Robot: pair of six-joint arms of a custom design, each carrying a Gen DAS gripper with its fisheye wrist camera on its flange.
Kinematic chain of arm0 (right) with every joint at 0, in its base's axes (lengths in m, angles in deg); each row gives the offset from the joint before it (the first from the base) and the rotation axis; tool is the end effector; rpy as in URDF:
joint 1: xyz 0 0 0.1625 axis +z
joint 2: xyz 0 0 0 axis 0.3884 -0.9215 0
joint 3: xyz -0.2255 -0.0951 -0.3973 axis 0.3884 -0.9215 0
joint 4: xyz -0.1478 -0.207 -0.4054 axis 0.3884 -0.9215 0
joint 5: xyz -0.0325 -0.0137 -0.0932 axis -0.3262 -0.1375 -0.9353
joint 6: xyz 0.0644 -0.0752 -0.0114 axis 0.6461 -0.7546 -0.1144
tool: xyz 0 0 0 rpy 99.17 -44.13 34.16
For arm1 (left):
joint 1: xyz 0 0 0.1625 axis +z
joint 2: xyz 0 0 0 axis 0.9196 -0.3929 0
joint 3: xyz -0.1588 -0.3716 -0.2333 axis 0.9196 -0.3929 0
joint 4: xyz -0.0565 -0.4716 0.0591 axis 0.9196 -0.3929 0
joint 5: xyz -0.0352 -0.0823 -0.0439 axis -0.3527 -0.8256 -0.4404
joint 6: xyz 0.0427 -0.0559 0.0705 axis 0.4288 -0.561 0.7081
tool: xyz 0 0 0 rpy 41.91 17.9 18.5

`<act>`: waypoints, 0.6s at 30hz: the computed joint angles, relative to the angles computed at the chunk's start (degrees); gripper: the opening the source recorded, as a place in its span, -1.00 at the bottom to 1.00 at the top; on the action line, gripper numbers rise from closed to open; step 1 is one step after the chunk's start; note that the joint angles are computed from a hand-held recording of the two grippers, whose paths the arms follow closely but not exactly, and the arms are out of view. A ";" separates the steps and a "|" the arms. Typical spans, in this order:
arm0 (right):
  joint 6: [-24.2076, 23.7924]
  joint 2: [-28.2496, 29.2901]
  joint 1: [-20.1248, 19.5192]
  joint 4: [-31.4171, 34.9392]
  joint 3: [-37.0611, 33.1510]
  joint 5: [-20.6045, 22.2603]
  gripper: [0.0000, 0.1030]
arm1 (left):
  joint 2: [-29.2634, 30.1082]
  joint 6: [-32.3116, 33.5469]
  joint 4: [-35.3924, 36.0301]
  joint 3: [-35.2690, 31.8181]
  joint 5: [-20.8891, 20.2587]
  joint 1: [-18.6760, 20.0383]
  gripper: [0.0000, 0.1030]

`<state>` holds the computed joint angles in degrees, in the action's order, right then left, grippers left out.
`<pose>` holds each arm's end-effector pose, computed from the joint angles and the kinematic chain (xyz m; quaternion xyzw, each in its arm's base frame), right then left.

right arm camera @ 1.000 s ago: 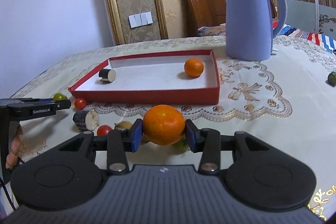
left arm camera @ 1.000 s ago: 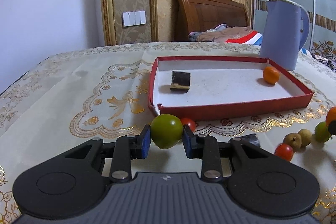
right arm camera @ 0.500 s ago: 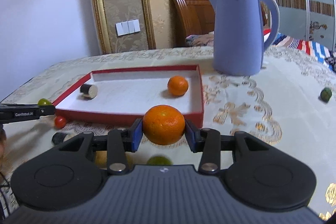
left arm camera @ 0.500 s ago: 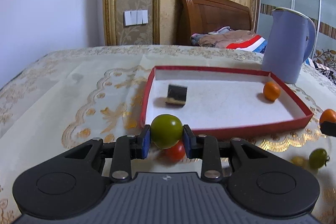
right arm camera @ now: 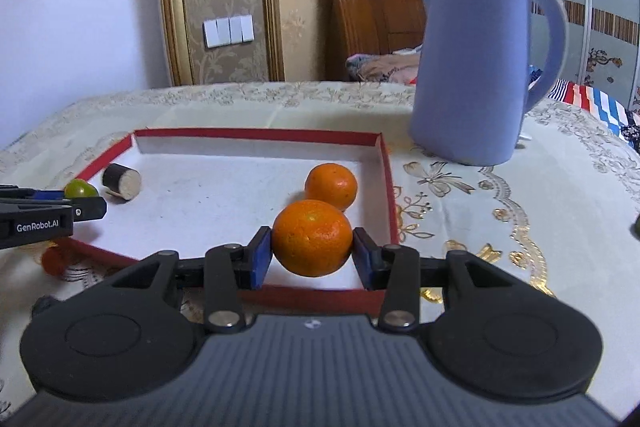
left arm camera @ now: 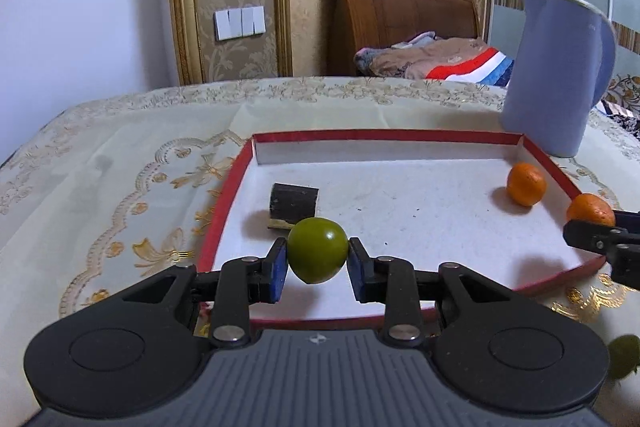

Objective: Organize fruits
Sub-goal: 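Carry the green tomato and orange into the red box with both grippers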

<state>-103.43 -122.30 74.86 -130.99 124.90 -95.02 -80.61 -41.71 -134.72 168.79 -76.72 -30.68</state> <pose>0.1637 -0.5151 0.2056 0.2453 -0.8212 0.4157 0.3043 -0.2534 -0.4626 0.0652 0.1772 0.8149 -0.4266 0.3500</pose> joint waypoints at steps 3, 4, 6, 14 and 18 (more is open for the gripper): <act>-0.04 1.83 -0.08 0.83 -2.15 -1.42 -0.21 | 0.32 -1.03 1.98 -1.31 -0.33 1.26 -0.40; 0.18 2.29 -0.17 1.35 -2.79 -1.87 -0.21 | 0.33 -1.30 2.68 -1.70 -0.41 1.67 -0.40; 0.81 2.99 -0.38 2.51 -3.90 -2.60 -0.21 | 0.51 -2.06 3.78 -2.33 -0.14 2.30 -0.40; 1.69 4.66 -0.45 5.49 -7.56 -4.99 -0.21 | 1.12 -2.81 5.06 -4.19 0.42 4.14 -0.40; 2.07 4.69 -0.61 7.35 -8.48 -4.69 -0.21 | 2.07 -1.35 4.02 -4.99 1.19 4.39 -0.40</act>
